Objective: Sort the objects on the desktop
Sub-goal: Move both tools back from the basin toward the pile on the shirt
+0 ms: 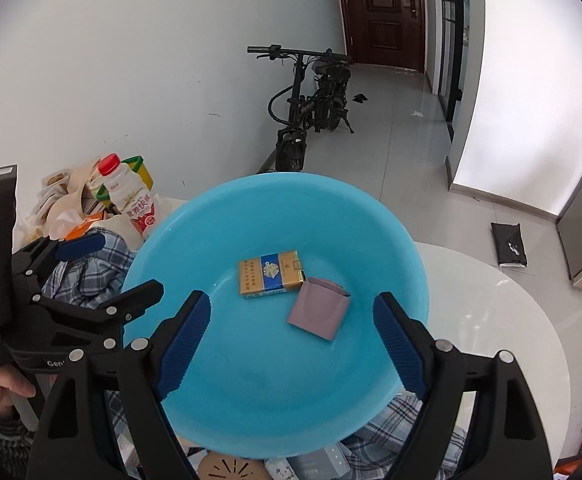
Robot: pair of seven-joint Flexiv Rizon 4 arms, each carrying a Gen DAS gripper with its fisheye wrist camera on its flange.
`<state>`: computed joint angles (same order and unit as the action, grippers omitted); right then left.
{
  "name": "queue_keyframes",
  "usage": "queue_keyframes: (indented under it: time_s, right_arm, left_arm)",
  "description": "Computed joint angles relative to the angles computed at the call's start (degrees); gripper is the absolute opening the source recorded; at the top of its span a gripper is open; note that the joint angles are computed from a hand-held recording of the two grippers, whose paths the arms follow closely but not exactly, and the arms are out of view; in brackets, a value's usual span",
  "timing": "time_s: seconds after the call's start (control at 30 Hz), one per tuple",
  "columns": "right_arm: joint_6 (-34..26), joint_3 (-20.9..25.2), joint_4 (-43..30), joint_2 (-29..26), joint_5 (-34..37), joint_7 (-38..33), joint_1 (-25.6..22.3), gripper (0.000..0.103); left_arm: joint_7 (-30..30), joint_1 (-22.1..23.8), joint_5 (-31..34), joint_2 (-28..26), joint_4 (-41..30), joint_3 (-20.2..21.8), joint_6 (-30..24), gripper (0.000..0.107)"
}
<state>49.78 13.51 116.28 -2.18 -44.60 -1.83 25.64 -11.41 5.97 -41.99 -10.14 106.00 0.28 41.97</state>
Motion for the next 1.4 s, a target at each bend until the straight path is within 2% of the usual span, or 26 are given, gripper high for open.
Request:
queue_keyframes:
  time_s: [0.17,0.27,0.37,0.63,0.73,0.8,0.97,1.17,1.4]
  right_arm:
    - [0.96,2.11,2.92,2.8,-2.39,2.36,1.16,0.087]
    - [-2.5,3.61,2.79,2.9,-4.28,2.59,2.74,0.087]
    - [-6.08,4.55,2.33,2.58,-6.61,3.07,4.62,0.087]
    - [-6.05,6.69,5.35,5.2,-9.43,9.55,6.86,0.087]
    - [-7.21,7.89,5.82,5.41,-9.63,10.8,8.25,0.094]
    - [-8.16,8.45,5.84,5.32,-9.64,10.96,9.23,0.094]
    - [-10.61,9.21,5.64,5.37,-9.4,10.45,11.22,0.094]
    - [-11.21,10.34,7.62,6.68,-10.13,14.03,12.35,0.094]
    - [-13.21,12.22,11.19,6.81,-13.96,26.27,14.5,0.094]
  left_arm:
    - [9.95,1.29,-6.49,4.83,5.92,1.98,-0.13,0.103]
    - [11.37,2.65,-5.31,6.52,7.04,4.11,-5.48,0.103]
    - [15.2,2.88,-4.53,9.05,10.02,5.53,-6.16,0.103]
    - [24.32,3.46,-10.97,15.56,16.9,9.47,-8.41,0.103]
    - [27.41,4.22,-10.79,17.36,18.47,11.16,-11.0,0.103]
    - [29.6,4.76,-9.81,18.72,19.8,12.15,-12.53,0.103]
    - [33.52,5.66,-6.94,21.35,23.48,13.62,-12.69,0.103]
    - [38.9,6.27,-9.38,23.22,28.31,15.06,-10.58,0.103]
    - [40.61,7.94,-9.52,23.45,31.44,16.25,-10.59,0.103]
